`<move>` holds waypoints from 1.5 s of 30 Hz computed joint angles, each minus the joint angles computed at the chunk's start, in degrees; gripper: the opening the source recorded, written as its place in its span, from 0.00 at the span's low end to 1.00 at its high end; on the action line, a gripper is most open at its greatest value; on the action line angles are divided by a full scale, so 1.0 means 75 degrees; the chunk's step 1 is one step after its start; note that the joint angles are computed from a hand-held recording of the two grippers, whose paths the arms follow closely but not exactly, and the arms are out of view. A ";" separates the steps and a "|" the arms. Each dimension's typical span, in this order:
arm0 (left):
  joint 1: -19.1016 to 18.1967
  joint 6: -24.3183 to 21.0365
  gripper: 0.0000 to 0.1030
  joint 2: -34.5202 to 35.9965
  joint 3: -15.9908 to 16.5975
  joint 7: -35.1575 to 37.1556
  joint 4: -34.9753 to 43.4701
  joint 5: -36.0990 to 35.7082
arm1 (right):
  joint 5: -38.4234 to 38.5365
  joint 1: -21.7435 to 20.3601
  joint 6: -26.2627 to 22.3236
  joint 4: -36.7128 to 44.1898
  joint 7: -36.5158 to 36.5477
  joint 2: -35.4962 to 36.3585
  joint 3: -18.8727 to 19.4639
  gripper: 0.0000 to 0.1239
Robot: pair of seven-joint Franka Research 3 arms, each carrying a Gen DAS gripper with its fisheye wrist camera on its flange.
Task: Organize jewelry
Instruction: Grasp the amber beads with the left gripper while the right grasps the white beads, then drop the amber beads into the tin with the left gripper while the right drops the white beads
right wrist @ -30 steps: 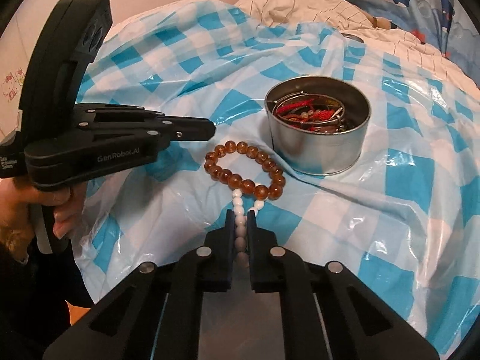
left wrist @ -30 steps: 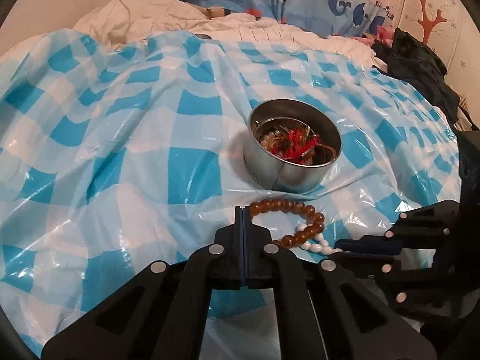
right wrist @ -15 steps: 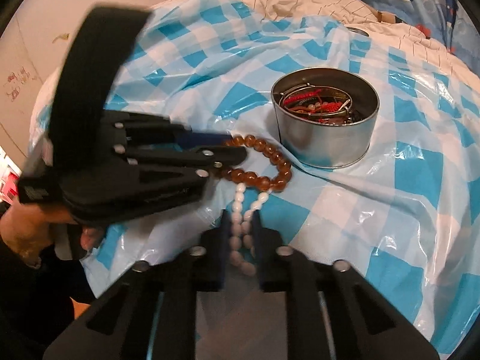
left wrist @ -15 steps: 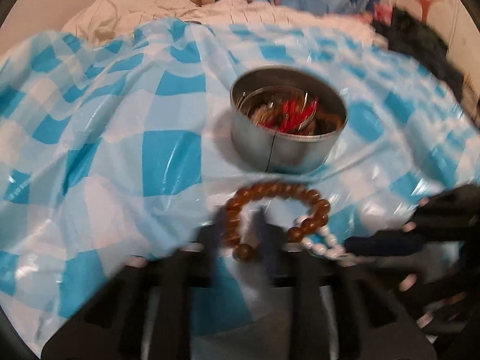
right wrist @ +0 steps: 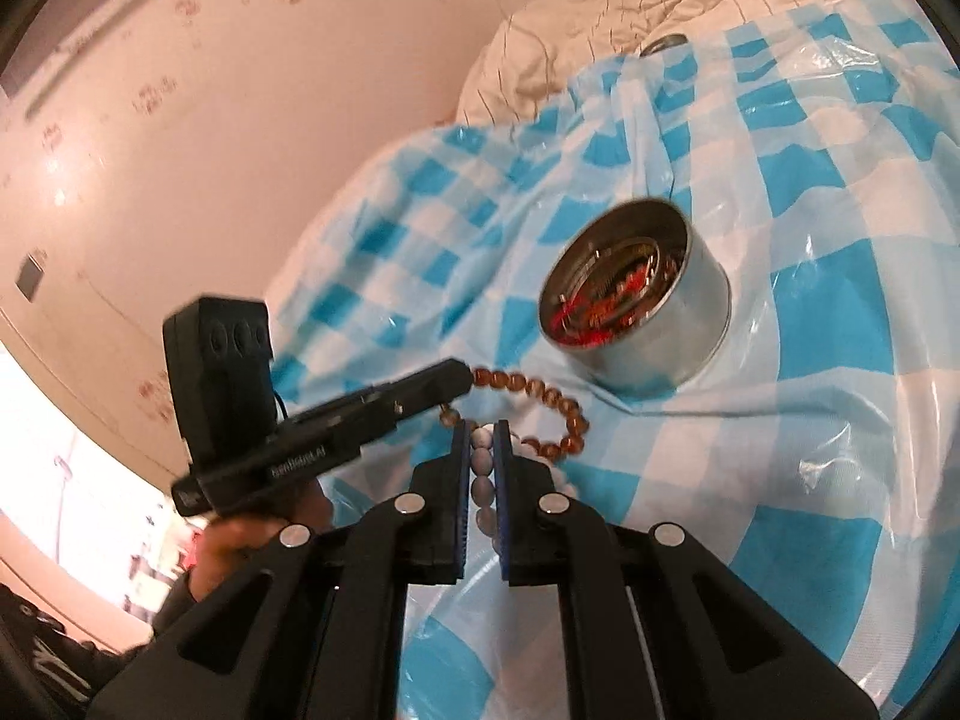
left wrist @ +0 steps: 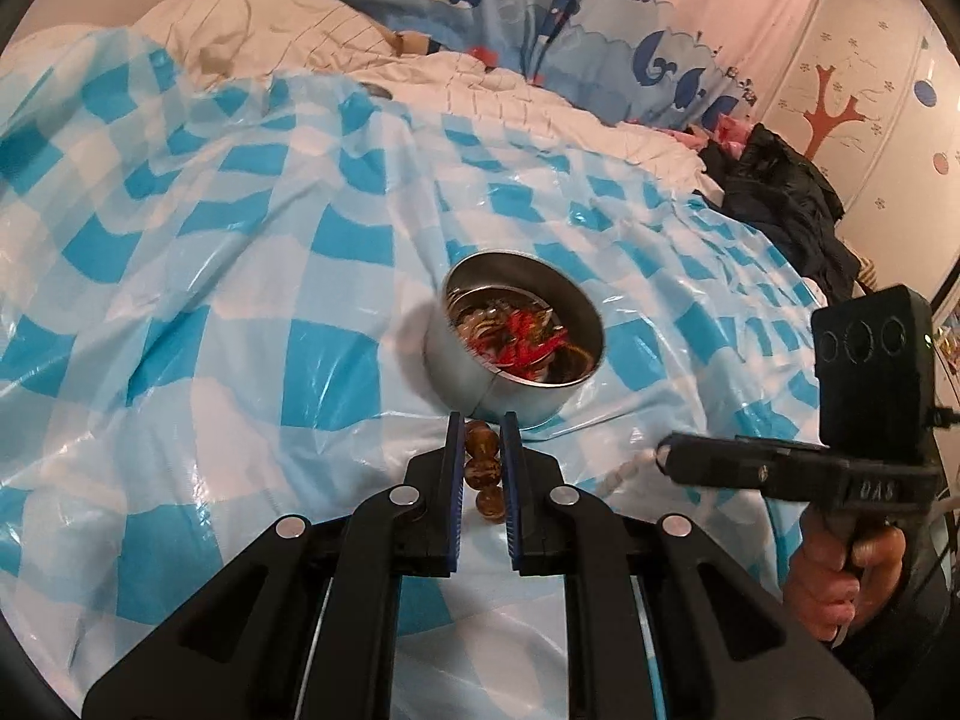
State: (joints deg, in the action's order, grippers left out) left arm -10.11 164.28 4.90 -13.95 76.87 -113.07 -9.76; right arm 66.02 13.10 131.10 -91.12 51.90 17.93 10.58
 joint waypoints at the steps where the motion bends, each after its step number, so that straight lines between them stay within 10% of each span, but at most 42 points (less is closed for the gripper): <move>1: -0.0013 -0.0024 0.10 -0.0005 -0.0002 0.0014 0.0039 0.0070 | 0.0072 -0.0018 0.0063 -0.0028 -0.0063 -0.0044 0.0002 0.07; 8: -0.0288 -0.0356 0.10 0.0042 0.0092 -0.0598 0.0465 0.1563 | 0.0945 -0.0026 0.0772 -0.0212 -0.0891 -0.0340 0.0019 0.07; 19: -0.0122 0.0650 0.10 0.0606 -0.0231 -0.0095 0.1507 0.0761 | 0.0830 0.0108 0.1640 0.0781 -0.0954 0.0184 0.0022 0.07; 22: -0.0606 0.0574 0.10 0.1192 0.0489 -0.1582 0.2161 0.1899 | -0.0529 0.0455 0.2095 0.1556 -0.0369 0.0785 -0.0089 0.07; 27: -0.0617 -0.1907 0.14 0.1943 0.0598 -0.2675 0.3149 0.2680 | -0.3572 0.1118 0.1222 0.3160 0.1894 0.2090 -0.0735 0.20; 36: -0.0982 -0.2397 0.61 0.0907 0.0728 -0.4022 0.1903 0.5105 | -0.3911 0.0735 0.2854 0.0250 0.2085 0.0241 -0.0279 0.46; 45: -0.1127 -0.2918 0.78 0.0289 0.0446 -0.5643 0.0969 0.7061 | -0.9414 0.2247 0.4613 -0.2380 0.6914 -0.1029 -0.1824 0.63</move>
